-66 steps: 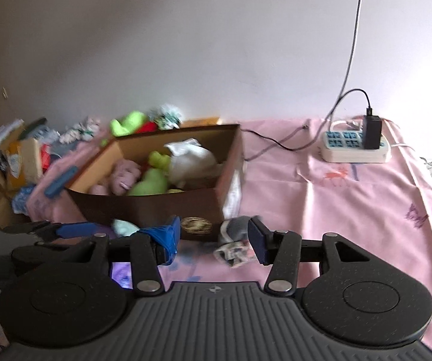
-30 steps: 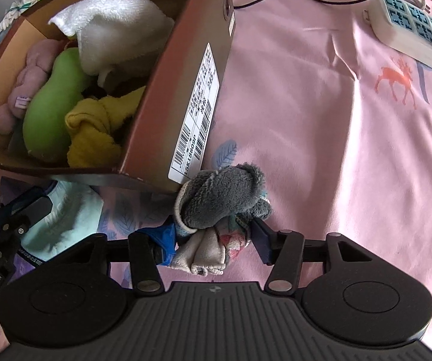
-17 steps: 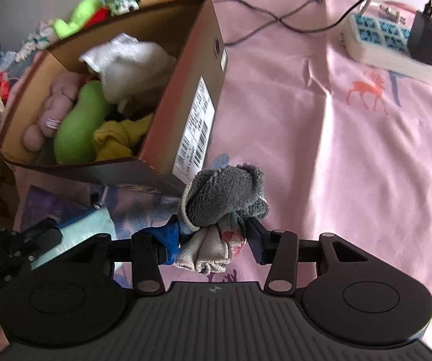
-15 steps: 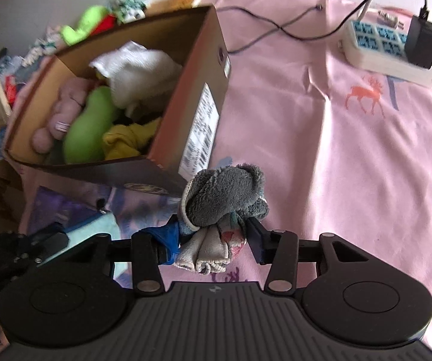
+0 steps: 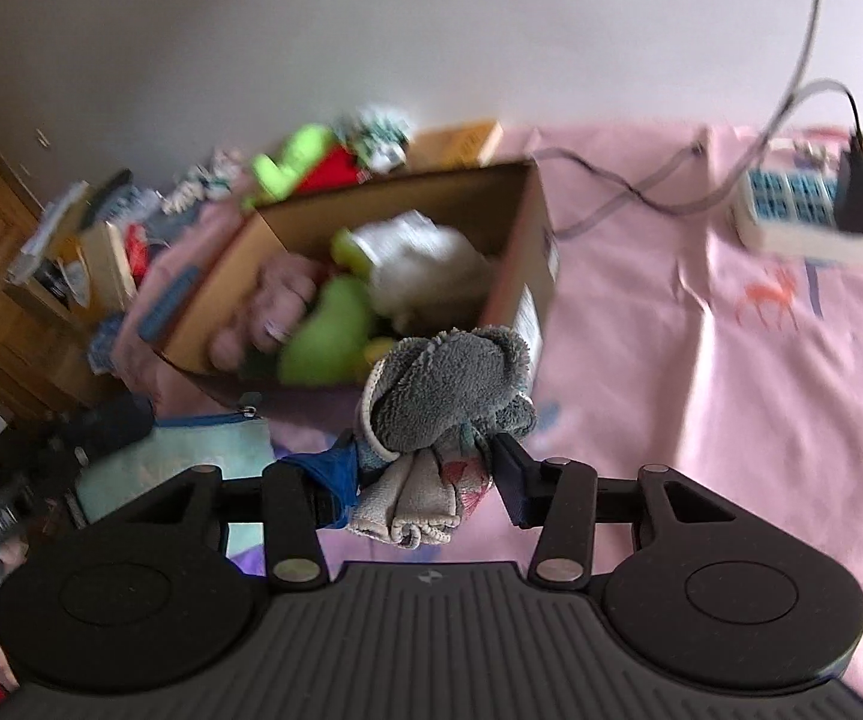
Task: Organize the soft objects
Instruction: 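Lift and carry the sock bundle and light-blue cloth over the brown box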
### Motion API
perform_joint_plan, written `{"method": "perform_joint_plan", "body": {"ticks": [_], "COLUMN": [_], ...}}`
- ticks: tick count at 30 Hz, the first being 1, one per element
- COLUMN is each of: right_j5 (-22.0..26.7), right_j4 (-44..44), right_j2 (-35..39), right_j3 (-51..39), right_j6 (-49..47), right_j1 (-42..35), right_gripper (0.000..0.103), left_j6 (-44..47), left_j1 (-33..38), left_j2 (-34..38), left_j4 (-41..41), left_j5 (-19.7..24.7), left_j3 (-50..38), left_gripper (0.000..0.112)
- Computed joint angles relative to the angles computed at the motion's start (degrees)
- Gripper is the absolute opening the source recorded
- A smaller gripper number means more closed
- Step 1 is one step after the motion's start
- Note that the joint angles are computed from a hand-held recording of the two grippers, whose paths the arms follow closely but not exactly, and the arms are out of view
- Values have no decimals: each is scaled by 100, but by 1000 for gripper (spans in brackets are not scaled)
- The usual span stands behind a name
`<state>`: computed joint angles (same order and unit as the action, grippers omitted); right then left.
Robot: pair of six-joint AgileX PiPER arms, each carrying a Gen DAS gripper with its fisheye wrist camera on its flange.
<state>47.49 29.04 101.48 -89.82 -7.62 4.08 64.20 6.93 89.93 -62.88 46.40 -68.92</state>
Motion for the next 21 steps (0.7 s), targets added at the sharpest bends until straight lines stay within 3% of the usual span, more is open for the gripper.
{"method": "perform_joint_plan", "body": {"ticks": [5,11,19,21], "right_j5": [-529,-993,-666,-559], "right_j4": [-15,-445,-2265,-2533], "right_j2": [184,877,2031,2201], "right_j3": [-236,-1022,-2495,-2700], "right_j6": [89,769,2123,2283], "right_j1": [219,602,1133,1191], "right_gripper": [31,31,34,34], "left_j6": [297,174,-619,-997], "left_j1": [157,99,-237,-302], "left_j2": [-8,522,1798,2165], "left_j4": [-432,-438,319,645], "left_j5": [25,-341,-953,-938], "left_j3": [-523,-1533,-3085,-3488], "left_gripper": [5,5,5,5]}}
